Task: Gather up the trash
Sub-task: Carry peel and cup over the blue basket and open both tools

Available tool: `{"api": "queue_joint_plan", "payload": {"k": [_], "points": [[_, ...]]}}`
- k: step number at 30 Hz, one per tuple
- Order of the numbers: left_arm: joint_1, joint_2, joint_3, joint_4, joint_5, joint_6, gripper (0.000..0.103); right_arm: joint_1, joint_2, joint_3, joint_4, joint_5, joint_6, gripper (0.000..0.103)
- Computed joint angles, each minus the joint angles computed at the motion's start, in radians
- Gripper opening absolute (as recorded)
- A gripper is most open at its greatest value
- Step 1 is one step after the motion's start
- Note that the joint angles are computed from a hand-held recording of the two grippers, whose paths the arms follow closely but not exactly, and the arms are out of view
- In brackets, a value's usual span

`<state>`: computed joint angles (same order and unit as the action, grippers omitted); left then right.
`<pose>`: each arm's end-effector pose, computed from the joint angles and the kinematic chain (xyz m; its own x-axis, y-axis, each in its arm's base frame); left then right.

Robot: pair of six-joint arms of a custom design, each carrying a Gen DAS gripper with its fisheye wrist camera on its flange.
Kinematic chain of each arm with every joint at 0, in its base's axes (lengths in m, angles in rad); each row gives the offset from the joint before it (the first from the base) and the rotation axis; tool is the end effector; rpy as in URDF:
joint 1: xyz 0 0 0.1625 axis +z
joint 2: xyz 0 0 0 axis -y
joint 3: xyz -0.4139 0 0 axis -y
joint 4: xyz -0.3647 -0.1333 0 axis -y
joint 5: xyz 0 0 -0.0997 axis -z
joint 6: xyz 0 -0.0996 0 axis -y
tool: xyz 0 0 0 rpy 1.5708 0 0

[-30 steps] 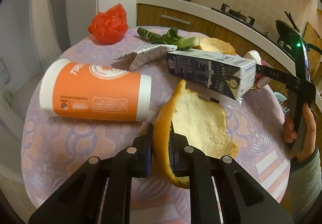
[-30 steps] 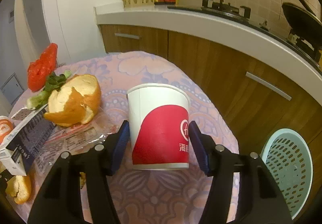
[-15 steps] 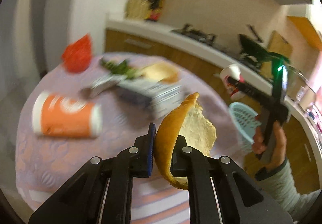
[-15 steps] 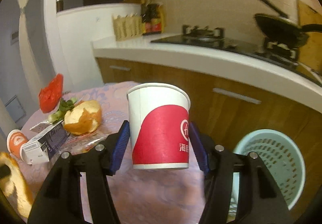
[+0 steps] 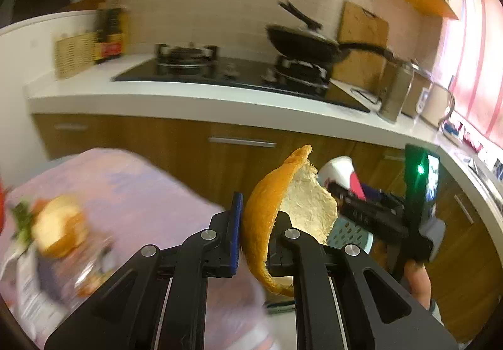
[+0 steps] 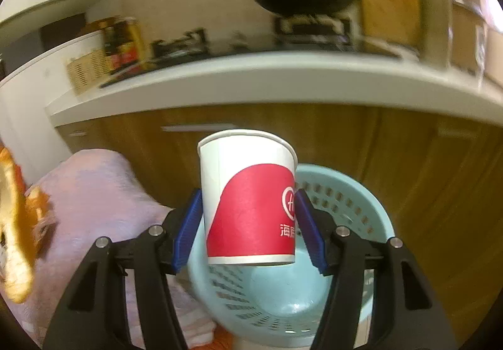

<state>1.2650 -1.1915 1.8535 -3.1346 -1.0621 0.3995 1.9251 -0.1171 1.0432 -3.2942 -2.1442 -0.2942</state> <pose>0.0015 -0.5992 0.3471 -0.8006 0.1366 -0.5834 0.5407 0.5843 -0.6052 0.3379 -0.6851 -0.0678 -0.8126 -0.1205 0.5702 -0.4995 0.6481 -0.5748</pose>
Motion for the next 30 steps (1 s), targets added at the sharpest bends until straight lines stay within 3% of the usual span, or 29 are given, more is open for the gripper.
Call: {"api": "queue_joint_plan", "payload": {"k": [6, 13, 15, 17, 21, 24, 25, 28, 30], "points": [[0.019, 0.230, -0.231, 0.111, -0.002, -0.013, 0.009, -0.061, -0.001, -0.016, 0.064, -0.027, 0.055, 0.056], [0.045, 0.389, -0.397, 0.222, 0.016, -0.025, 0.010, -0.107, -0.002, -0.042, 0.149, -0.027, 0.092, 0.059], [0.054, 0.418, -0.439, 0.279, 0.008, -0.040, 0.014, -0.115, -0.011, -0.031, 0.167, -0.016, 0.099, 0.066], [0.059, 0.432, -0.456, 0.321, 0.006, -0.055, 0.026, -0.113, -0.011, -0.028, 0.164, -0.020, 0.106, 0.071], [0.057, 0.445, -0.442, 0.320, 0.044, -0.023, 0.029, -0.118, -0.033, 0.020, 0.137, -0.014, 0.121, 0.072], [0.061, 0.429, -0.426, 0.330, 0.019, -0.020, 0.030, -0.121, -0.058, 0.065, 0.104, -0.001, 0.129, 0.072], [0.061, 0.421, -0.420, 0.339, 0.011, -0.020, 0.033, -0.117, -0.063, 0.076, 0.093, -0.005, 0.129, 0.072], [0.062, 0.418, -0.443, 0.417, -0.001, -0.032, 0.056, -0.104, -0.078, 0.098, 0.070, -0.011, 0.141, 0.072], [0.056, 0.428, -0.455, 0.460, 0.053, -0.028, 0.056, -0.097, -0.103, 0.137, 0.034, -0.009, 0.152, 0.072]]}}
